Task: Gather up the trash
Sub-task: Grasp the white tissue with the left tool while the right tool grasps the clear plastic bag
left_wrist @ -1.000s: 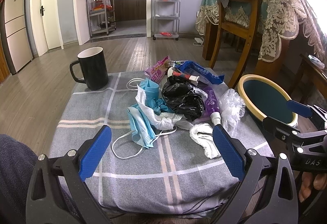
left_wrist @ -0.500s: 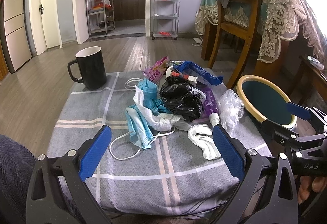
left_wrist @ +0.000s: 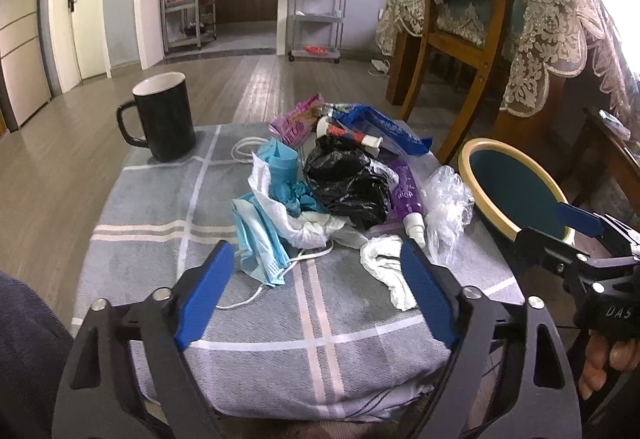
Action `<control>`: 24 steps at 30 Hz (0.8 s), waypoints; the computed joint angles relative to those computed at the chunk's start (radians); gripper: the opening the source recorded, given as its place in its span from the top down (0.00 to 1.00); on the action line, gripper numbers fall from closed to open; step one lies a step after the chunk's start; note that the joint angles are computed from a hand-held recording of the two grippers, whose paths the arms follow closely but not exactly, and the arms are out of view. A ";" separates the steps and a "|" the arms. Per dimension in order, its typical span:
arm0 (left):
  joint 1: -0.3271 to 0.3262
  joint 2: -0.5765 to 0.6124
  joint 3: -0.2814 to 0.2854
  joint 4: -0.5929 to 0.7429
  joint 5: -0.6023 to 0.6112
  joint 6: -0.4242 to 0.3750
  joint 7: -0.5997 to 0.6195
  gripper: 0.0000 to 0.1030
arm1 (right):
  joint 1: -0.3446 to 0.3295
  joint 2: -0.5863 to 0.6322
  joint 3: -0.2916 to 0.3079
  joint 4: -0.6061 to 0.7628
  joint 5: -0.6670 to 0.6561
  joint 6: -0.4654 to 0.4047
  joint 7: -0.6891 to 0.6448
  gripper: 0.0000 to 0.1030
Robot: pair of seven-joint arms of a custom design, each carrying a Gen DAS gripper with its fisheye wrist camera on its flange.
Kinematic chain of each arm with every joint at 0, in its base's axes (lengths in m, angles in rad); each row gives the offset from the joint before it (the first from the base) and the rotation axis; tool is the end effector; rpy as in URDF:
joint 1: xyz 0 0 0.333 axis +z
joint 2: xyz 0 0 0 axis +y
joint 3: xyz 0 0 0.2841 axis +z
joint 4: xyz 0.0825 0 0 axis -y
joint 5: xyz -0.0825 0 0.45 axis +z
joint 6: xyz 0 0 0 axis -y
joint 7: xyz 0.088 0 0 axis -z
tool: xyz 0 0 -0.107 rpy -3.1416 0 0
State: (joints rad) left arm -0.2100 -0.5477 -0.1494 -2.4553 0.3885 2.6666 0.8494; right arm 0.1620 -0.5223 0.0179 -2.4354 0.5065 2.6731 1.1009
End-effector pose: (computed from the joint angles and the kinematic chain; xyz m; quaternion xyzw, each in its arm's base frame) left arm 0.4746 -0.1943 0.5245 -0.6721 0.6236 -0.2988 0.2648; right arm 0.5117 0.0787 0.5266 -0.7326 0.5477 -0.1790 0.3623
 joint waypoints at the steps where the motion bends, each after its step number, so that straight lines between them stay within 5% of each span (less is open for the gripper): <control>1: -0.010 0.011 0.011 0.007 -0.012 -0.005 0.018 0.25 | -0.002 0.005 -0.001 0.007 -0.003 -0.011 0.002 0.06; 5: -0.044 0.057 0.051 0.037 -0.084 -0.025 0.099 0.38 | -0.006 0.034 -0.003 0.036 -0.017 -0.040 -0.005 0.11; 10: -0.090 0.121 0.091 0.070 -0.208 -0.014 0.244 0.49 | -0.023 0.090 0.004 0.084 -0.050 -0.092 0.021 0.37; 24: -0.074 0.299 0.054 0.182 -0.381 -0.023 0.426 0.51 | -0.026 0.193 0.001 0.159 -0.069 -0.113 0.047 0.37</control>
